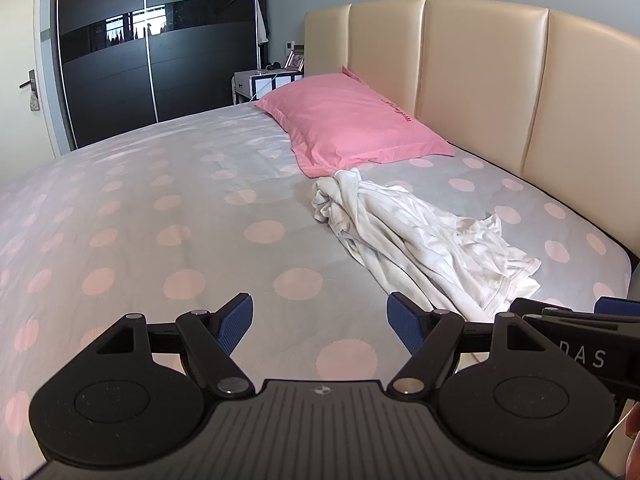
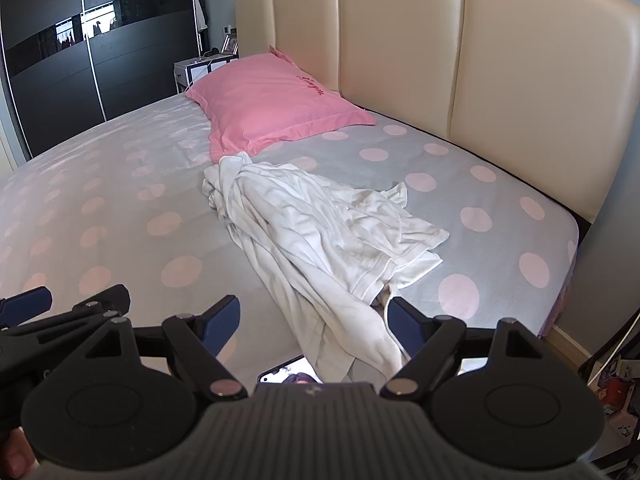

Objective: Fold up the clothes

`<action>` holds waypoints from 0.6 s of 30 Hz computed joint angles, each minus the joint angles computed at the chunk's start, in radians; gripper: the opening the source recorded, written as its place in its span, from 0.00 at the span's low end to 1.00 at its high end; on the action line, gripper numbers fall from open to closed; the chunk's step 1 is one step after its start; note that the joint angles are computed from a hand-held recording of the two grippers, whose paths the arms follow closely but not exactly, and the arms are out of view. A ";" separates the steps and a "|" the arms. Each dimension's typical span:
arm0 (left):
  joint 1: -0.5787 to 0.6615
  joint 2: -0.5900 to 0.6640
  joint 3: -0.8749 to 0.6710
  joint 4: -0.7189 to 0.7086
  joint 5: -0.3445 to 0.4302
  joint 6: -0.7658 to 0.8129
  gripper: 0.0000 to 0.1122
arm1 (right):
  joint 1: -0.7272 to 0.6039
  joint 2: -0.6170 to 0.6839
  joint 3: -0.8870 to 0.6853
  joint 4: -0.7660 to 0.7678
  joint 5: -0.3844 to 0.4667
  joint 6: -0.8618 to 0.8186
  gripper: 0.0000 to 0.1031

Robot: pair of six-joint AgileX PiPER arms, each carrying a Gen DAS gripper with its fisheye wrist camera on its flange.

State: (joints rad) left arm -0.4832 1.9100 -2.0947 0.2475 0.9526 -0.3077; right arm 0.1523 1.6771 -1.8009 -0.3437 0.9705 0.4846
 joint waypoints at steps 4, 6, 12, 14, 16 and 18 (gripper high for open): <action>0.000 0.001 0.000 0.000 0.003 -0.003 0.65 | 0.008 0.014 -0.027 -0.006 0.019 0.002 0.80; 0.000 0.001 0.000 0.002 0.004 -0.004 0.65 | 0.010 0.018 -0.035 -0.008 0.025 0.004 0.80; -0.001 0.010 -0.012 0.005 0.013 -0.003 0.65 | 0.015 0.032 -0.059 -0.012 0.041 0.002 0.80; -0.001 0.011 -0.015 0.005 0.017 -0.002 0.65 | 0.017 0.035 -0.065 -0.013 0.045 0.001 0.80; -0.002 0.014 -0.020 0.010 0.022 -0.006 0.65 | 0.017 0.036 -0.067 -0.014 0.047 0.002 0.80; -0.004 0.017 -0.022 0.015 0.025 -0.008 0.65 | 0.016 0.041 -0.074 -0.011 0.051 -0.002 0.80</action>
State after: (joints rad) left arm -0.4869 1.9266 -2.1171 0.2623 0.9774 -0.3153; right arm 0.1683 1.7179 -1.8752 -0.3546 1.0218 0.4826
